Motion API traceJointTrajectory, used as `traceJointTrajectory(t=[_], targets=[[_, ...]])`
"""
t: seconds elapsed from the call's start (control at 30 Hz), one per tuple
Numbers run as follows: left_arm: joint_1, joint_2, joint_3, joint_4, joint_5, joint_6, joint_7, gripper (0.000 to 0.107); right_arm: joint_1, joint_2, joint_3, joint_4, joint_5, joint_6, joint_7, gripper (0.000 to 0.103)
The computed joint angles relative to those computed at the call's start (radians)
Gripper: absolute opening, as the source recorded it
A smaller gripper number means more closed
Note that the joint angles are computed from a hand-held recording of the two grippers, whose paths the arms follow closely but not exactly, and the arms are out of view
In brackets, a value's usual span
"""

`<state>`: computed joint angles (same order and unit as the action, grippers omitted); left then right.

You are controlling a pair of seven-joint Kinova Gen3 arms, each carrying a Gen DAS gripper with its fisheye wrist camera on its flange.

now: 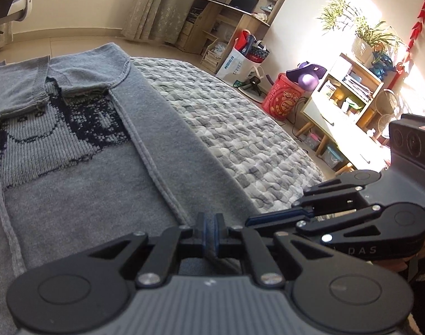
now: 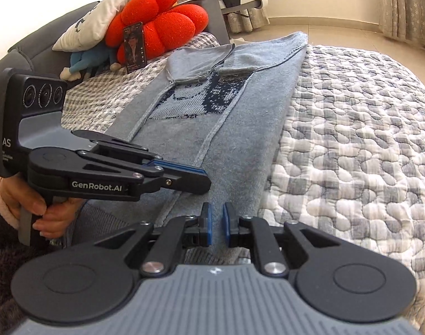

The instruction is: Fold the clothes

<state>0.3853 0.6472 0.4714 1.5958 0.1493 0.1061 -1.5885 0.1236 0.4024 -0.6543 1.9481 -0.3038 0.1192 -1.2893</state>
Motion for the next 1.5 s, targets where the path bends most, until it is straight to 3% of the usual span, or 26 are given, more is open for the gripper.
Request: traceJointTrajectory(t=[0.27, 0.5, 0.63, 0.77, 0.9, 1.07, 1.2, 1.3, 1.4, 1.5], targets=[[-0.063, 0.004, 0.079, -0.052, 0.027, 0.176, -0.130, 0.009, 0.067, -0.011, -0.072, 0.004, -0.029, 0.067, 0.088, 0.016], [-0.073, -0.047, 0.070, -0.009, 0.108, 0.211, -0.226, 0.019, 0.081, -0.010, -0.062, -0.037, -0.109, 0.190, 0.194, 0.016], [-0.101, -0.100, 0.085, 0.085, 0.170, 0.140, -0.269, 0.026, 0.069, -0.021, -0.033, -0.042, -0.151, 0.250, 0.248, 0.016], [-0.161, -0.154, 0.141, 0.195, 0.209, 0.029, -0.268, 0.030, 0.086, -0.041, -0.031, -0.019, -0.233, 0.249, 0.318, 0.028], [-0.226, -0.212, 0.202, 0.314, 0.207, -0.101, -0.199, 0.035, 0.111, -0.066, -0.034, 0.013, -0.332, 0.223, 0.392, 0.030], [-0.264, -0.287, 0.223, 0.441, 0.203, -0.221, -0.077, 0.042, 0.168, -0.078, -0.062, 0.055, -0.492, 0.187, 0.503, 0.032], [-0.241, -0.336, 0.178, 0.496, 0.204, -0.241, 0.001, 0.049, 0.165, -0.082, -0.034, 0.071, -0.580, 0.187, 0.549, 0.033], [-0.205, -0.373, 0.123, 0.527, 0.210, -0.236, 0.051, 0.062, 0.164, -0.083, -0.009, 0.080, -0.642, 0.204, 0.585, 0.033], [-0.270, -0.388, 0.173, 0.560, 0.168, -0.241, 0.130, 0.077, 0.153, -0.086, 0.017, 0.088, -0.693, 0.217, 0.620, 0.036], [-0.372, -0.398, 0.259, 0.598, 0.108, -0.248, 0.221, 0.082, 0.149, -0.089, 0.038, 0.101, -0.749, 0.232, 0.662, 0.037]])
